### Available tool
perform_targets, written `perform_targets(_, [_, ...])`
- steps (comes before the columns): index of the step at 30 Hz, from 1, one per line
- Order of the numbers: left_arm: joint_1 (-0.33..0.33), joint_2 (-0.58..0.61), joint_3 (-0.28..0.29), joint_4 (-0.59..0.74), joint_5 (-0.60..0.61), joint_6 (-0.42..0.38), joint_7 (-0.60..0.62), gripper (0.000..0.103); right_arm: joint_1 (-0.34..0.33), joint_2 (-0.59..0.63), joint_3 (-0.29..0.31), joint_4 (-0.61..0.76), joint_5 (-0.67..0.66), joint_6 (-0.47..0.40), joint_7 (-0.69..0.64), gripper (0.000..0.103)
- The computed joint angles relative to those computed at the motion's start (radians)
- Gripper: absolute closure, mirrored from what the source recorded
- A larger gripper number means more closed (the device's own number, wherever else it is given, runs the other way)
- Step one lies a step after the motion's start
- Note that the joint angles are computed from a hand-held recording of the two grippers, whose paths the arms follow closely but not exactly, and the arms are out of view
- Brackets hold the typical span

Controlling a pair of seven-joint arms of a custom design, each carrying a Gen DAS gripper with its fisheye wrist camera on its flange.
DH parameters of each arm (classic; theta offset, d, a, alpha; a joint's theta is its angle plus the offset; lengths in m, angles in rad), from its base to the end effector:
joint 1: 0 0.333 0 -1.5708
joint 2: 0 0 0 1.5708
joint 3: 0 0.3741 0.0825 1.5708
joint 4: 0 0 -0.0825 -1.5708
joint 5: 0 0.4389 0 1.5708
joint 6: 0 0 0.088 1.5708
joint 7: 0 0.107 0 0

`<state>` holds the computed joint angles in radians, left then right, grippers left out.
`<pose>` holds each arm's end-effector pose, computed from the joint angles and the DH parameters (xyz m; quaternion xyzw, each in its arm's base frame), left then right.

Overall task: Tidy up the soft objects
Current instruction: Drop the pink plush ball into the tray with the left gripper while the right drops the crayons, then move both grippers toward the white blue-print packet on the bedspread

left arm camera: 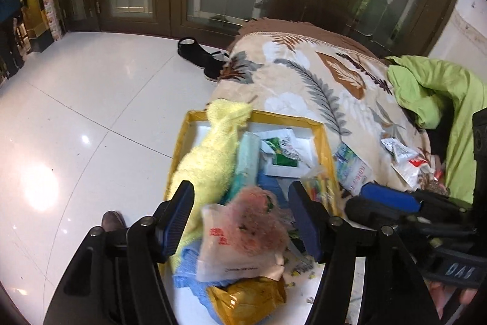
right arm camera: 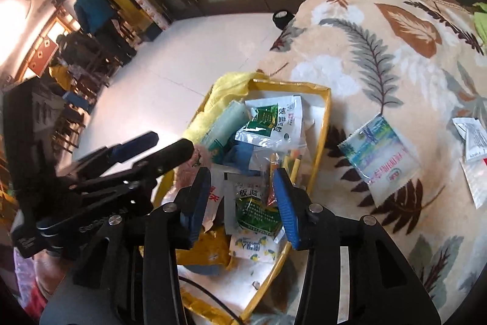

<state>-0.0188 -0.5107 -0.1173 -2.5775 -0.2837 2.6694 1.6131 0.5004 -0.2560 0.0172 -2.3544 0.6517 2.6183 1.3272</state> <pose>0.4439 -0.0567 0.5229 -0.6843 0.6629 -0.2653 0.1478 0.4698 0.2522 0.5130 -0.7527 0.5690 0.0310 0.3297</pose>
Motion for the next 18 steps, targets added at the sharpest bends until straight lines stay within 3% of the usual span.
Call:
perform_targets(7, [-0.055,0.007,0.003,0.01,-0.057,-0.017,0.012,0.038,-0.04,-0.105,-0.049,-0.082,-0.03,0.008,0.061,0.06])
perform_targets(13, [-0.047,-0.006,-0.074,-0.002,0.011,0.015,-0.052,0.038,-0.063,-0.181,-0.1,-0.171,-0.04,-0.004,0.115,0.06])
perform_targets(18, [-0.069,-0.003,-0.106,0.002,0.05,0.025,-0.104,0.038,-0.073,-0.23,-0.132,-0.217,-0.048,-0.019,0.144,0.06])
